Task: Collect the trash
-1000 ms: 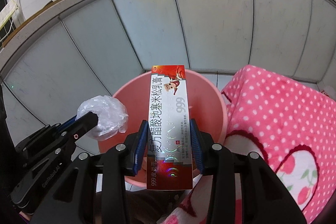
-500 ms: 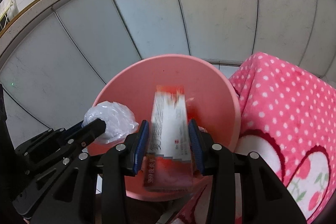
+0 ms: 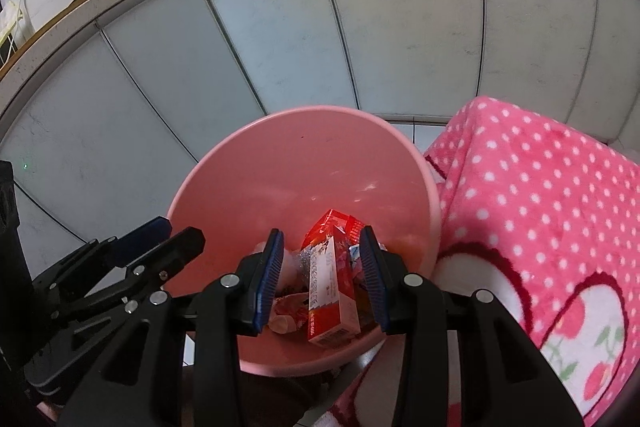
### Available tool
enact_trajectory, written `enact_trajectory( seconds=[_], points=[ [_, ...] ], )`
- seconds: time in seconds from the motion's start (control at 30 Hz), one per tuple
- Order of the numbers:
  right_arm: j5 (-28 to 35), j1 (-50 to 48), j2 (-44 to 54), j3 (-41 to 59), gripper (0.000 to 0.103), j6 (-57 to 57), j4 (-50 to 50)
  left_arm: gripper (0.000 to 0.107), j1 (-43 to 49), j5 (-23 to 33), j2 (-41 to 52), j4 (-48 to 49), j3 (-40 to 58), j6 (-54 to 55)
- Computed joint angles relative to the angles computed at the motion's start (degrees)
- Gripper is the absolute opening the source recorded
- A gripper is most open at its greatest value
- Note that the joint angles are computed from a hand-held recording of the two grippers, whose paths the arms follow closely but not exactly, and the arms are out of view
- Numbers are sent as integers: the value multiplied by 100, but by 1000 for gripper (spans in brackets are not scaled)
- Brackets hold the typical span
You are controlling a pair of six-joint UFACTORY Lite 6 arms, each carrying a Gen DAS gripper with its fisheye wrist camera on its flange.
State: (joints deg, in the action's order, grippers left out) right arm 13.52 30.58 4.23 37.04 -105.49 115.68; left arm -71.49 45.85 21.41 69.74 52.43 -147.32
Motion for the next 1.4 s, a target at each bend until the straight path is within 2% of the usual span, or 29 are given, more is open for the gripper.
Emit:
enact_trajectory(
  seconds=[0.13,0.37,0.63,0.83,0.93,1.03,1.27,1.33,1.37,1.4],
  points=[
    [-26,-70,-336,-206,40,209,-274,42,-91,115,-117,-102,9,68],
    [-70,-245,-1179,-692,40,1225,-1419,45,-445,542,-252,-387,249,302],
    [-4,-447,-2146,-1172,40,2871,-3091,45,-806,987,-254,-718,695,693],
    [68,-566,-3161,-1633,40,4410,-4730,47,-1014,1267,-209,-899,1055,1007],
    [217,-705,-3716,-1863,40,5213,-5596,53,-1099,1381,-192,-927,1179,1094],
    [486,-953,-4284,-2105,40,5835,-6316,53,-1200,1514,-108,-996,1392,1205],
    [1302,-1717,-5592,-2571,40,6550,-7418,54,-1318,1644,203,-1119,1978,1480],
    [1609,-1976,-6044,-2679,41,6775,-7797,57,-1324,1635,348,-1166,2210,1590],
    [1699,-2054,-6194,-2711,43,6854,-7918,59,-1333,1640,428,-1189,2334,1653],
    [1863,-2247,-6366,-2749,51,6754,-7906,60,-1335,1653,503,-1205,2456,1723]
  ],
)
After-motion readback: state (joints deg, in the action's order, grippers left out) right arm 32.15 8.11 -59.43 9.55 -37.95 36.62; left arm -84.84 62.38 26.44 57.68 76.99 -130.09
